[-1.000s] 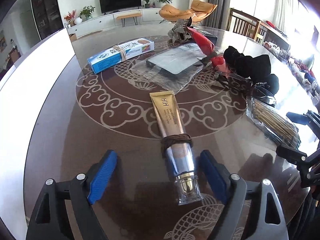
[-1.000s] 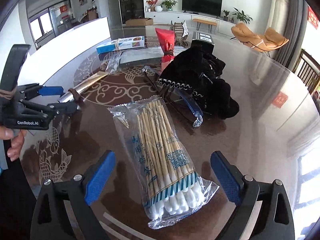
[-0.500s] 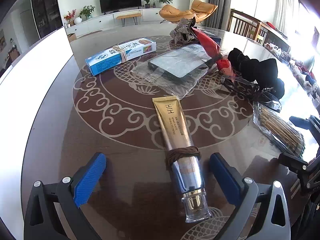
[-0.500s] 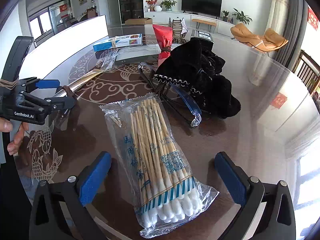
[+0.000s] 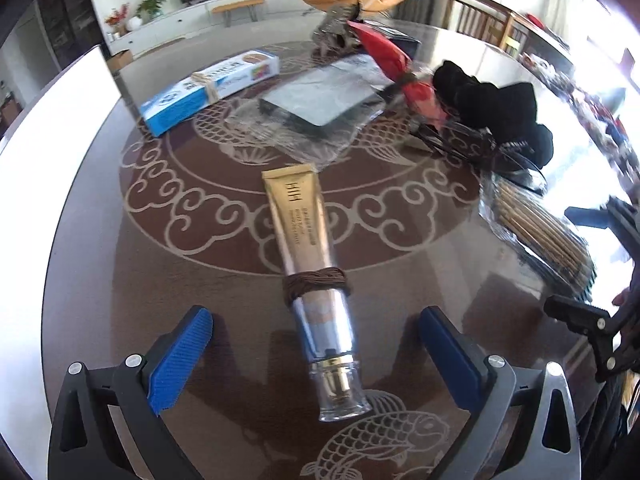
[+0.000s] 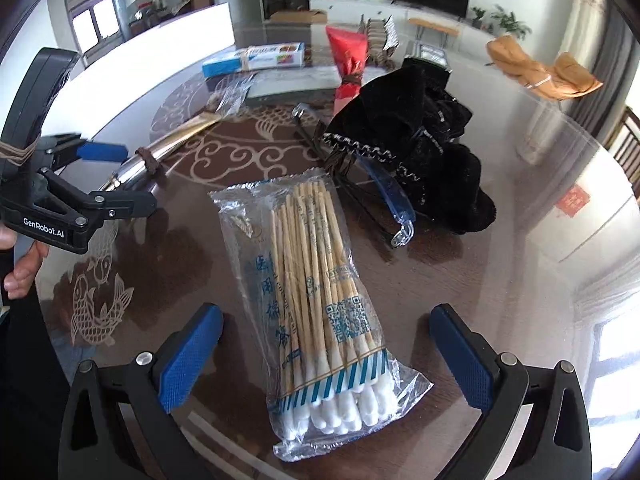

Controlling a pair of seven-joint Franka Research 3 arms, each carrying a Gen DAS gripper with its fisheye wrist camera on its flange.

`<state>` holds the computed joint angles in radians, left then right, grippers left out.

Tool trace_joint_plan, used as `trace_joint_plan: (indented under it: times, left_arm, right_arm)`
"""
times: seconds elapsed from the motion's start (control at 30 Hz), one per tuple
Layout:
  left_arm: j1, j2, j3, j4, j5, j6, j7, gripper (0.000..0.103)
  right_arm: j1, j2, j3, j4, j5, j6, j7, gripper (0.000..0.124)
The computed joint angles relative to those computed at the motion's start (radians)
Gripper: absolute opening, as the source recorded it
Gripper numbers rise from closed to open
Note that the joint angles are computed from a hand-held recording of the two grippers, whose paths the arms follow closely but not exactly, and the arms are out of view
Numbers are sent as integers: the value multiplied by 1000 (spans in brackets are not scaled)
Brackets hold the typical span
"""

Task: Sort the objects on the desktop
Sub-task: 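Grasp the cotton swab bag with the right gripper while the left holds the gold tube, then carry the swab bag with the right gripper while the left carries the tube to the white box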

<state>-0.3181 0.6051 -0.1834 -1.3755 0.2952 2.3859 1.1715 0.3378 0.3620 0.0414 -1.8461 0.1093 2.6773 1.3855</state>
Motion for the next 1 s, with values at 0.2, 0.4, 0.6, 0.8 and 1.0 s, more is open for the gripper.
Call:
trace_joint_plan:
  times: [0.2,0.4,0.6,0.8,1.0]
  left_arm:
    - [-13,64,-19,122,-28,-62,105,71]
    - [24,-57,-29,-59,-66,53,105,29]
    - [68,-194,-50,-265,-113,180,88,29]
    - [89,-268,-45,-352,-121,253,61,29]
    - [127,-260,-68,-374,-182,224,113,29]
  right_arm:
    - [-47,92,17,271,56,-399,-85,45]
    - [3,59,-6,272,-43,-458,-75,29]
    - [-12,-37,16,134,35,-357,-57,29]
    - [-9,-51,29,113,76,-289,-43,29]
    - [3,-46,31,121,66,-285,-25,29]
